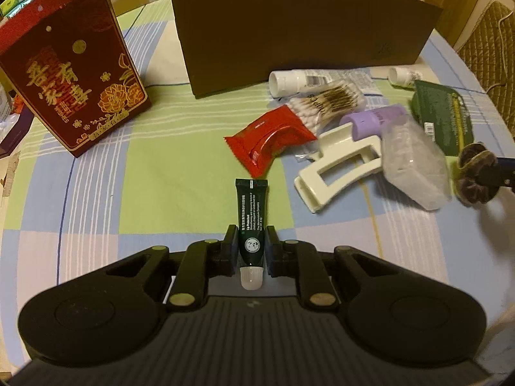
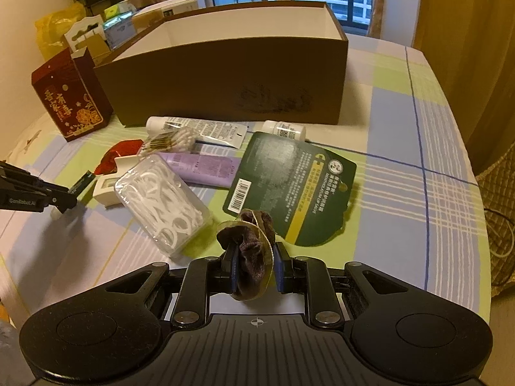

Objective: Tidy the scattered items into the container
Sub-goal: 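Grasp the green tube with the left gripper while the right gripper holds the scrunchie, then carry the green tube and scrunchie over the open box with both grippers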

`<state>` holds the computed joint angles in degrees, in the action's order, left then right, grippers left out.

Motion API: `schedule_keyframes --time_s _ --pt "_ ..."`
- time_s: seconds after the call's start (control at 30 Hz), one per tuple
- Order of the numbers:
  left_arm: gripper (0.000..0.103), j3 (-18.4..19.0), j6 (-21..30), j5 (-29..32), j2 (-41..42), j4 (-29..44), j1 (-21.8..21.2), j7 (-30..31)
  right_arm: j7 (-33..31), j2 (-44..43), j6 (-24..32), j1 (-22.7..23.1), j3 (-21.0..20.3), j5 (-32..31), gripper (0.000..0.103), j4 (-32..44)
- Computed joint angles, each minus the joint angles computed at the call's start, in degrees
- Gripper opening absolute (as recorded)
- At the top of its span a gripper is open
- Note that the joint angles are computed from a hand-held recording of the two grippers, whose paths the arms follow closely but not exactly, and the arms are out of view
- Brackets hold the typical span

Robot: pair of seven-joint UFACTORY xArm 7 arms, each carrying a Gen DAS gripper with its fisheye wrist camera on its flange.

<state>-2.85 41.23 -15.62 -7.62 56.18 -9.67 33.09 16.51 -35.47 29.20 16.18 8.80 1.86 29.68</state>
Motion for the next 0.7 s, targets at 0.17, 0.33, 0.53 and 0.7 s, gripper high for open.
schedule_keyframes --time_s 0.17,0.33,0.53,0.7 --pt "0.013 0.5 1.3 -2.4 -1.7 0.6 -0.3 1.4 -1.7 0.6 0.4 1.2 -1.5 1.5 0.023 1.3" --pt "0.013 1.0 2.8 -5.3 -3.6 1.3 -1.0 3.4 -3.7 0.3 0.7 2.5 -3.2 4.5 0.023 2.5" --pt "0.013 1.3 4.1 -8.7 -4.6 2.7 -2.1 5.4 -6.3 0.4 1.1 4.0 -5.6 9.2 0.023 4.2" --pt "0.013 1.4 5.2 -11.9 -4.4 4.6 -3.0 7.6 -8.7 1.4 2.9 4.5 -7.1 12.8 0.023 6.5"
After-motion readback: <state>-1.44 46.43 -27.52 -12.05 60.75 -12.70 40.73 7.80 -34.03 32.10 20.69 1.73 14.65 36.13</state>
